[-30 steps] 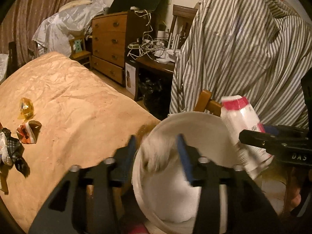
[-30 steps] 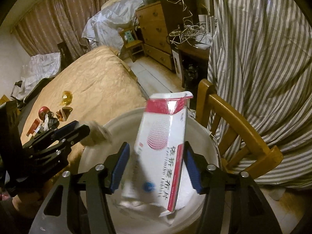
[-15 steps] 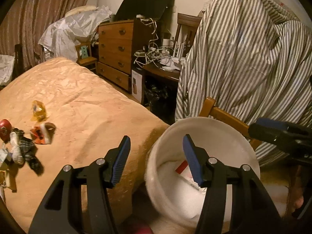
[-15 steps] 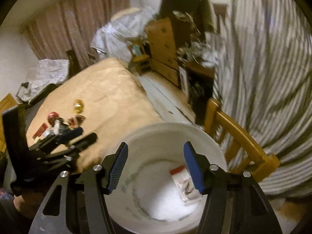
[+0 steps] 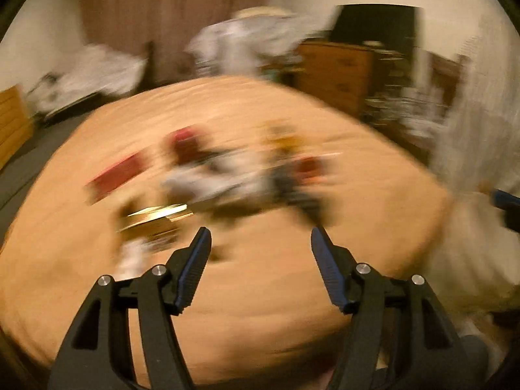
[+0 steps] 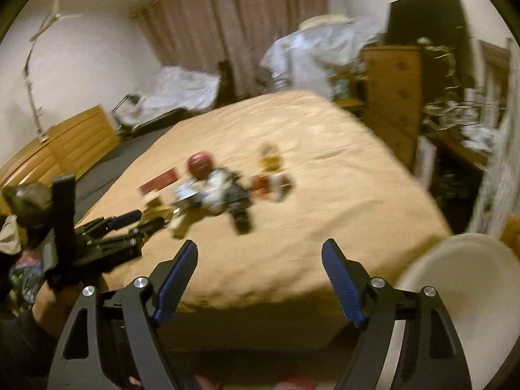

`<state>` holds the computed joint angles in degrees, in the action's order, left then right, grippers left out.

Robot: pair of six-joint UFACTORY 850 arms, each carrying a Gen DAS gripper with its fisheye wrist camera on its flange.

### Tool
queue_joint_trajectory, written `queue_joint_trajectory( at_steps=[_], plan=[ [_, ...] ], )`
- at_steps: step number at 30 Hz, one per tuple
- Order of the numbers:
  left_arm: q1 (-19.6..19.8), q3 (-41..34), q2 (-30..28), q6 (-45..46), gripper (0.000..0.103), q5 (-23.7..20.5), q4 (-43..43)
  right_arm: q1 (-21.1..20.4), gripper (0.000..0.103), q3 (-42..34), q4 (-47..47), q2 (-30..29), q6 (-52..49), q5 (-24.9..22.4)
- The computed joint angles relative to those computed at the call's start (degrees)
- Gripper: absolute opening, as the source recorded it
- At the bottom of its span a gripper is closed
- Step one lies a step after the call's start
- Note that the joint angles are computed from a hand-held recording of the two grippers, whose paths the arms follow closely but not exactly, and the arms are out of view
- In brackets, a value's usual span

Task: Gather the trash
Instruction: 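Grasp the white rolled cloth with the left tool while the right tool grasps the beige sponge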

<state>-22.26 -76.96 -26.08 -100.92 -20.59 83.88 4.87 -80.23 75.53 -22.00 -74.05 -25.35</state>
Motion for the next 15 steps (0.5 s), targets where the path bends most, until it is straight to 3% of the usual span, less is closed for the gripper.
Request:
queue_joint_trajectory(
  at_steps=[4,8,14,15],
  plan=[
    [6.8,5.4,1.9,1.9,0.061,-0.1,-6.8,4.5,0.079,-4.4,-5.3,-4.3,5.8,-1.2],
    [11.6,5.8,0.7,11.7,0.061,5.9,-17.4,7.6,0.079,-8.6,-10.1,-8.1,11.3,-2.2],
    [12.8,1.6,-3.6,23.0,0.061,9.5,-26.5,10.5,0.079,-15.4,-16.6,-13.6,18.4,-4.2],
    [12.7,1.4,-4.0,22.2,0.055,9.3,-25.3,11.1,0.079,-16.7,-17.8,-14.7,19.8,-4.4]
  ],
)
